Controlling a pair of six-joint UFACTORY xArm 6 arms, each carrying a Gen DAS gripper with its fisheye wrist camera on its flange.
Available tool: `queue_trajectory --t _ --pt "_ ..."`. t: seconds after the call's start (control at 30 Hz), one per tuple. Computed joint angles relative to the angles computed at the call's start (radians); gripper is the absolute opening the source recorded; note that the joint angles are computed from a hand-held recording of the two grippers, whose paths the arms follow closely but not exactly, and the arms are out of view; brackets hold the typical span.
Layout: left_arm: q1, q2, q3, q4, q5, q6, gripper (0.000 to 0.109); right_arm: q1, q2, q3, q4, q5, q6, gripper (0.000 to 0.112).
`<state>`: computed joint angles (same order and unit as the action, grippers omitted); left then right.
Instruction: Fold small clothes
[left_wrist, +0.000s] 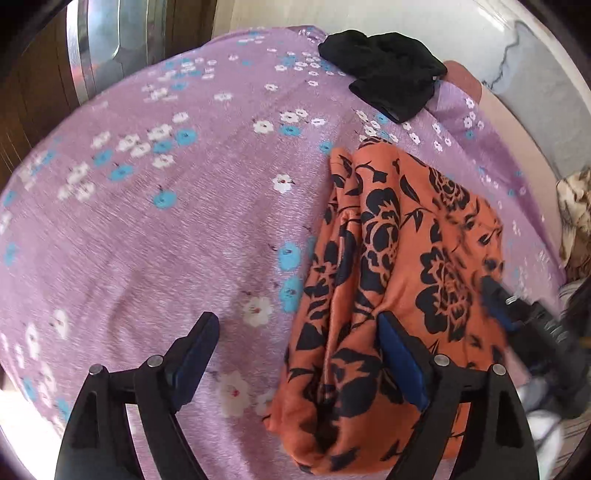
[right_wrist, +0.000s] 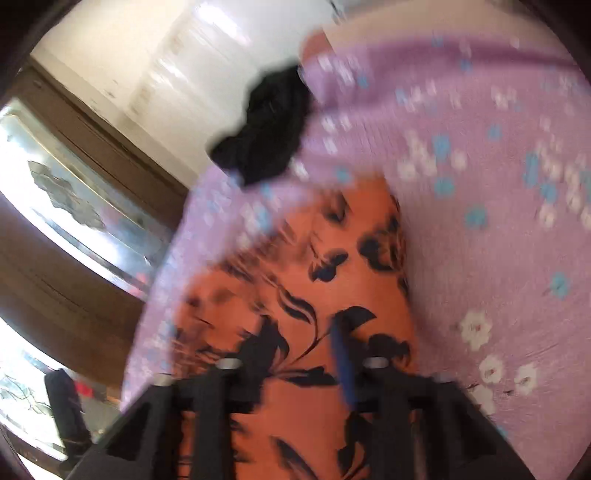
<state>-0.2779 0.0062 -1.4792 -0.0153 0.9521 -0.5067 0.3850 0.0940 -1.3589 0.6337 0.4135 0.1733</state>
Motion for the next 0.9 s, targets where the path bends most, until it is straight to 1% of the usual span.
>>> queue_trajectory --t 0.03,0.07,0.1,0.13,0.2,0.23,0.3,0.4,0.5,0.63,0.7,0.77,0.9 --pt "0.006 0.009 -0.016 -0.011 0.005 0.012 0.088 0.007 -0.019 0.024 0.073 -0.048 -0.066 0.043" --pt "0.012 0.016 -0.028 -0.024 0.005 0.026 0.088 0.010 -0.021 0.025 0.137 -0.054 -0.110 0.046" --pt "0.018 0.011 -0.023 -0.031 -0.012 0.026 0.087 0.003 -0.026 0.021 0.160 -0.029 -0.128 0.048" --pt "0.017 0.005 -0.016 -0.015 -0.042 0.005 0.087 -0.002 -0.032 0.020 0.152 -0.014 -0.121 0.048" --pt "-0.002 0.001 -0.019 0.077 -0.084 -0.047 0.087 -0.014 -0.056 0.026 0.150 0.017 -0.108 0.050" --pt "-0.010 -0.009 -0.012 0.123 -0.103 -0.060 0.087 -0.017 -0.073 0.037 0.166 0.020 -0.112 0.054" --pt "-0.026 -0.032 0.006 0.204 -0.144 -0.092 0.087 -0.015 -0.128 0.084 0.208 -0.006 -0.143 0.058" --pt "-0.037 -0.064 0.037 0.269 -0.190 -0.106 0.087 -0.003 -0.204 0.145 0.242 -0.041 -0.199 0.058" --pt "-0.044 -0.070 0.037 0.319 -0.207 -0.138 0.087 0.003 -0.273 0.186 0.189 -0.037 -0.185 0.059" --pt "-0.048 -0.074 0.030 0.367 -0.211 -0.176 0.087 0.017 -0.321 0.203 0.064 -0.021 -0.131 0.060" --pt "-0.050 -0.088 0.048 0.387 -0.220 -0.198 0.087 0.027 -0.337 0.214 0.045 -0.028 -0.127 0.060" --pt "-0.051 -0.092 0.050 0.402 -0.218 -0.208 0.087 0.037 -0.348 0.217 -0.009 -0.029 -0.097 0.060" --pt "-0.050 -0.101 0.058 0.406 -0.219 -0.213 0.087 0.051 -0.337 0.203 -0.082 -0.022 -0.062 0.061"
